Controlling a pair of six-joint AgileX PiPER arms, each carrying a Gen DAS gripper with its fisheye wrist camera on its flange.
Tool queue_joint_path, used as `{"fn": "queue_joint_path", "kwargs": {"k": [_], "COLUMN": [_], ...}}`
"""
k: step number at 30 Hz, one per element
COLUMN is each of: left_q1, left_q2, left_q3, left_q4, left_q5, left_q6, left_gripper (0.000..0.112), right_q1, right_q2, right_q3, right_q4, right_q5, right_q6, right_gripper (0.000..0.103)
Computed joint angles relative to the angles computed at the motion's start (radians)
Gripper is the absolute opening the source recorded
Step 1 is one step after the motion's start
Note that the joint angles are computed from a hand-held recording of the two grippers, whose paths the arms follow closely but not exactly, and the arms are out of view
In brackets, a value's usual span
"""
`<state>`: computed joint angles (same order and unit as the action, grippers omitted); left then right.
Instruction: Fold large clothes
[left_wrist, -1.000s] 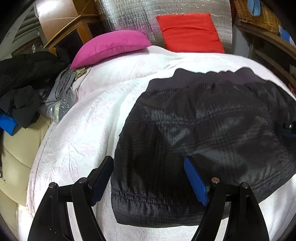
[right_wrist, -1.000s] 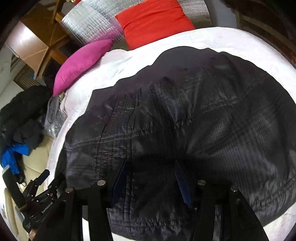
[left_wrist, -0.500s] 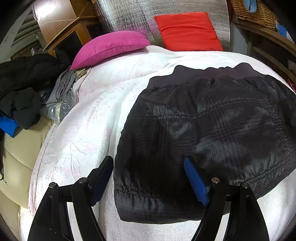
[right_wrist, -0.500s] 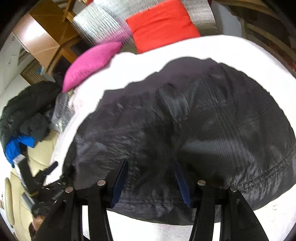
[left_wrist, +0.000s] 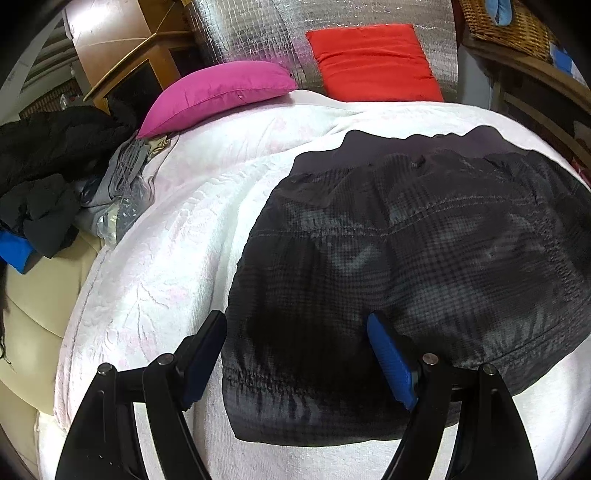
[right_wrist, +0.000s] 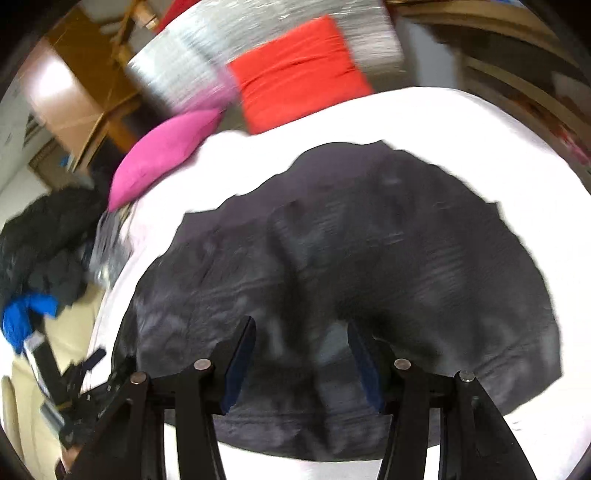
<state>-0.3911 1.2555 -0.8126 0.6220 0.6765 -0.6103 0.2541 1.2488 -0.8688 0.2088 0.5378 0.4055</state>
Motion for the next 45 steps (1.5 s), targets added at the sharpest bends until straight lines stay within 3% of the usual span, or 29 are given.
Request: {"fn": "queue_joint_path", "kwargs": {"k": [4,8,12,16,19,21,26,29,32,39,41,43,45], "left_q1": [0.005,0.006,0.016,0.089,0.257,0.374,0.624,0.697,0.715,0.712,0.694,0.680,0.664], "left_q2": [0.018,0.061,0.028,-0.011,-0.020,0.011,0.131,0.196,0.264,0.422,0.431,0.422,0.410], "left_q3": [-0.001,0.000,-0.011,-0.023,-0.059,-0.091,-0.191,-0.224,-0.252,-0.326,-0.328,-0.310,-0.295], "left_q4": [-0.010,-0.003,-0.027,-0.045,-0.285,-0.485,-0.976,-1.145,-1.233,-1.311,-1.317,-1.329,-1.346], "left_q5": [-0.005,-0.011,0.003,-0.012,-0.056,-0.053,0.117,0.237,0.329,0.428,0.431,0.415,0.397], "left_q6": [0.014,0.014,0.045,0.079,0.333,0.529,1.000,1.152,1.231,1.267,1.249,1.267,1.284], "left_gripper": [0.081,0.082,0.081,0.081,0.081,0.084,0.084,0.086,0.087,0.089,0.089,0.089,0.089], "right_q1": [-0.117,-0.074,-0.105,-0.121,-0.312,-0.472,-0.788,-0.887,-0.881,-0.831,-0.805,-0.790,-0.740], "right_q2": [0.069,0.080,0.015,-0.121,-0.186,-0.195,-0.099,0.002,0.132,0.380,0.397,0.401,0.393], "right_q3": [0.018,0.004,0.026,0.070,0.121,0.145,0.182,0.191,0.181,0.104,0.085,0.092,0.089], "right_q4": [0.227,0.139,0.186,-0.057,0.101,0.300,0.716,0.867,0.971,1.042,1.053,1.087,1.085], "right_q5": [0.022,0.007,0.021,-0.011,-0.012,0.030,0.205,0.315,0.353,0.485,0.503,0.508,0.450], "right_q6": [-0.222,-0.168,-0.204,0.013,-0.169,-0.369,-0.861,-1.055,-1.197,-1.369,-1.380,-1.402,-1.373], "right_gripper": [0.056,0.056,0.056,0.056,0.074,0.075,0.077,0.077,0.077,0.079,0.087,0.088,0.088]}}
